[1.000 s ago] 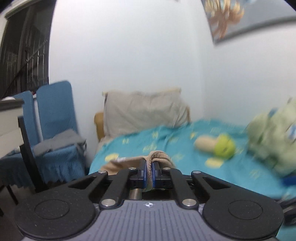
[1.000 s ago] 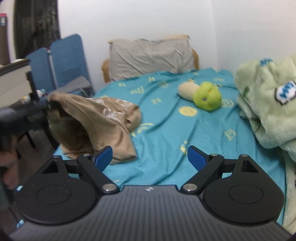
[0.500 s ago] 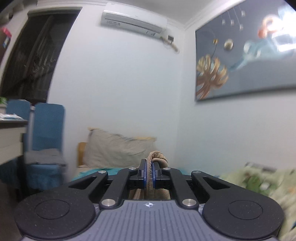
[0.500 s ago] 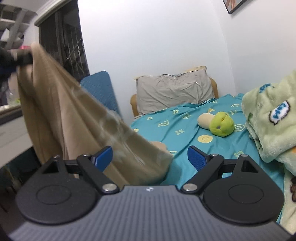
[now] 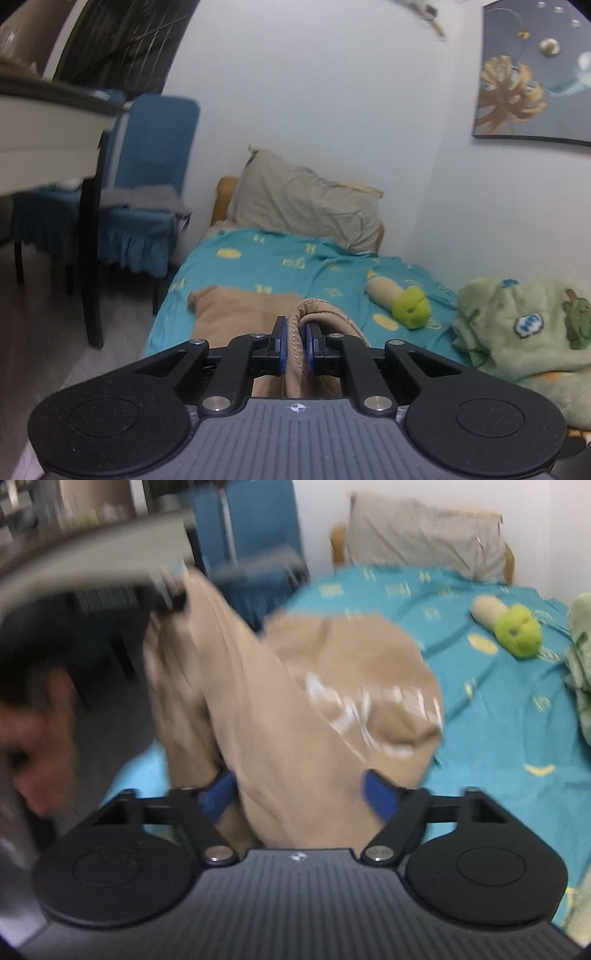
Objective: Fold clothes
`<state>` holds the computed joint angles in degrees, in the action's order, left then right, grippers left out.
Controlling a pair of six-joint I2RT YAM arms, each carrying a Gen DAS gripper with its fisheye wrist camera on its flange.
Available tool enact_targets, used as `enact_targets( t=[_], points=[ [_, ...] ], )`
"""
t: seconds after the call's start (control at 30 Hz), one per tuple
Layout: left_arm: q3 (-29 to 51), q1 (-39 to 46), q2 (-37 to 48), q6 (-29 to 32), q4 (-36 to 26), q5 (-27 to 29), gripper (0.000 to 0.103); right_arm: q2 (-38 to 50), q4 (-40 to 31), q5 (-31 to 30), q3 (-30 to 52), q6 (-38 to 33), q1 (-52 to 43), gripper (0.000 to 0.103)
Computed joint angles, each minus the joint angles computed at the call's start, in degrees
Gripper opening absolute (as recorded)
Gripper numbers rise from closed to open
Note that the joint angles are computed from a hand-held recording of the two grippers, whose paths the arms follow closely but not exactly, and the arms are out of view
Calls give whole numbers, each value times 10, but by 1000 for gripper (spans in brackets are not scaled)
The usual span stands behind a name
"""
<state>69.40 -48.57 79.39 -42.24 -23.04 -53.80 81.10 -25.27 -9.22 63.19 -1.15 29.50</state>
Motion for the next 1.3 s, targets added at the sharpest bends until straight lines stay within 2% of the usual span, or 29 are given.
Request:
enact_targets(
  t=[0.1, 0.23, 0.33, 0.43, 0.53, 0.6, 0.67, 0.7, 0.8, 1.03, 1.23, 1.3],
  points=[
    [2, 22, 2, -5, -11, 36, 10, 6, 5, 47, 4, 43, -6, 45],
    [24, 37, 22, -27, -55, 89, 14, -25, 46, 78, -14, 123, -52, 46],
    [21, 34, 30, -35, -52, 134, 17, -4, 33, 90, 2, 163, -80, 49],
    [40, 12, 48, -31, -73, 124, 18, 25, 11, 71, 22, 188, -102, 49],
    [59, -8, 59, -42, -101, 111, 28, 27, 8, 47, 26, 191, -107, 52],
    [82, -31, 68, -62, -143, 95, 37, 19, 12, 12, 23, 192, -115, 59],
    [108, -58, 78, -85, -191, 75, 43, 6, 20, -10, 15, 194, -119, 76],
    [125, -71, 85, -98, -218, 65, 43, -1, 26, -16, 10, 195, -119, 78],
    [163, -110, 104, -118, -272, 31, 43, -14, 33, -10, 7, 196, -119, 77],
    [212, -129, 173, -47, -262, -34, 42, -36, 51, 18, -5, 213, -127, 77],
    [234, -80, 213, -97, -292, -13, 41, -27, 51, 19, -3, 202, -121, 77],
    [236, -66, 218, -119, -306, 2, 36, -24, 53, 18, -3, 197, -117, 77]
  ],
)
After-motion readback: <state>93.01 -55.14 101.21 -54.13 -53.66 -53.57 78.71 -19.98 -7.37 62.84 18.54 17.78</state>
